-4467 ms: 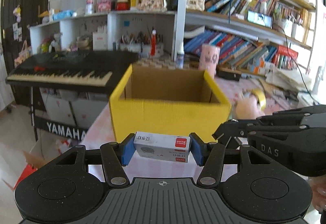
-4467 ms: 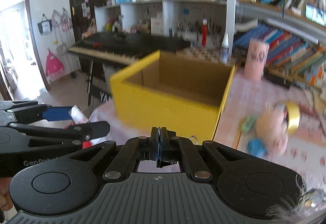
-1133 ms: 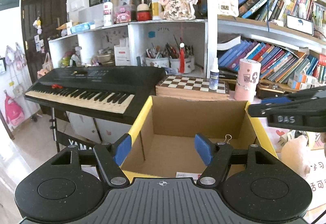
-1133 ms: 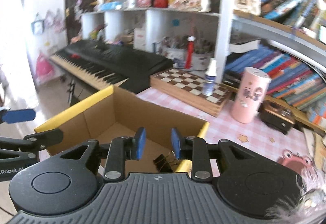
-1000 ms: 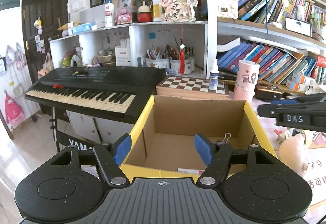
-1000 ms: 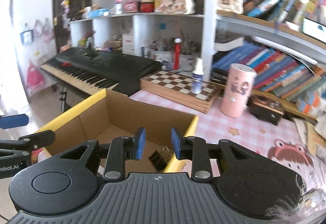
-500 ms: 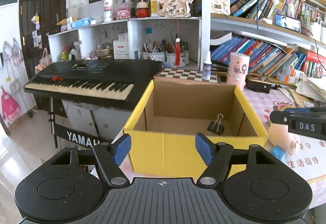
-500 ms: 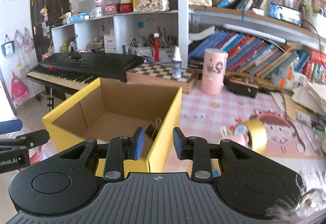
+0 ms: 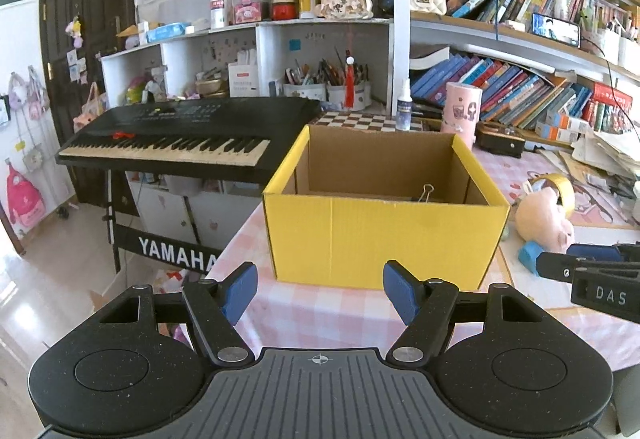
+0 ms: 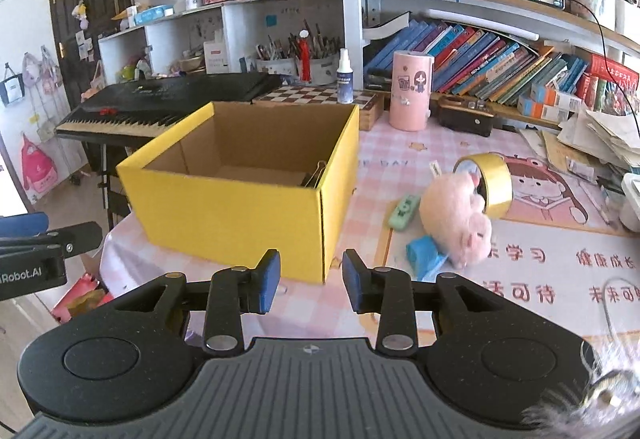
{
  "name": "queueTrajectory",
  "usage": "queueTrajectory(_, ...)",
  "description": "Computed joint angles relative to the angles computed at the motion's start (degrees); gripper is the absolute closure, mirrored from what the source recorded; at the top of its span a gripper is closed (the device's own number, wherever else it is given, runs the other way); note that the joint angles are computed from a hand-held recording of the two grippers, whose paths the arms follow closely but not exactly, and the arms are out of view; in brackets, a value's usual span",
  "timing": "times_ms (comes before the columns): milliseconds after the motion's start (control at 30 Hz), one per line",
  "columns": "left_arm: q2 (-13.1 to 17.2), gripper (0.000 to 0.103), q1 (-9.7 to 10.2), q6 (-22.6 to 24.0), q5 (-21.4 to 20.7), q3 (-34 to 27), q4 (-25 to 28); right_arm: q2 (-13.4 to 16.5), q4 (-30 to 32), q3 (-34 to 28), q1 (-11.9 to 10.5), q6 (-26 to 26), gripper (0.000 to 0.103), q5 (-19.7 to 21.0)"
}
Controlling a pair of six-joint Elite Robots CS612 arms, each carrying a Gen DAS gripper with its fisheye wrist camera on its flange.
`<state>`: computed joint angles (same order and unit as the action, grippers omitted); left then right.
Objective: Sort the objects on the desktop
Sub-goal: 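Withdraw both open grippers from the yellow box back toward the plush pig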
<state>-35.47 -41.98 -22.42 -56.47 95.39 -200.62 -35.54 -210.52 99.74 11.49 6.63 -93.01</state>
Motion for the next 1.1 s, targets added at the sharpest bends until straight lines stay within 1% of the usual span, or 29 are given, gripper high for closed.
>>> queueTrajectory(300,-0.78,0.032,-1.05,-1.38,0.49,2.57,-0.04,-0.57,-1.41,2.82,0.76,-0.46,0.067,-0.65)
queueTrajectory(467,-1.06,0.031,-1.62,-1.09,0.23,3.75,-0.1,-0.82,-1.65,4.11,1.01,-0.62,0.065,-0.39)
queueTrajectory(533,-1.1,0.029,-1.87,-1.06,0.19,4.12,-0.04,-0.93,-1.75,4.63,1.12,-0.74,0.064,-0.38)
queueTrajectory(567,-1.11,0.025,-2.01,-1.1,0.23,4.28,0.02,-1.0,-1.7,4.89,1.16,-0.78,0.063,-0.44)
queueTrajectory(600,-1.07,0.025,-2.15,-1.05,0.22,4.42,-0.15,-1.03,-1.67,5.14,1.17,-0.77,0.063,-0.49)
queueTrajectory(800,-1.11,0.025,-2.56,-0.14,-2.09,4.89,0.23,-1.4,-1.11,6.6,1.3,0.08,0.058,-1.79)
queueTrajectory(1100,-0.74,0.025,-2.85,3.02,-5.32,3.86,0.98,-1.91,0.09,8.46,1.11,2.8,0.055,-4.37)
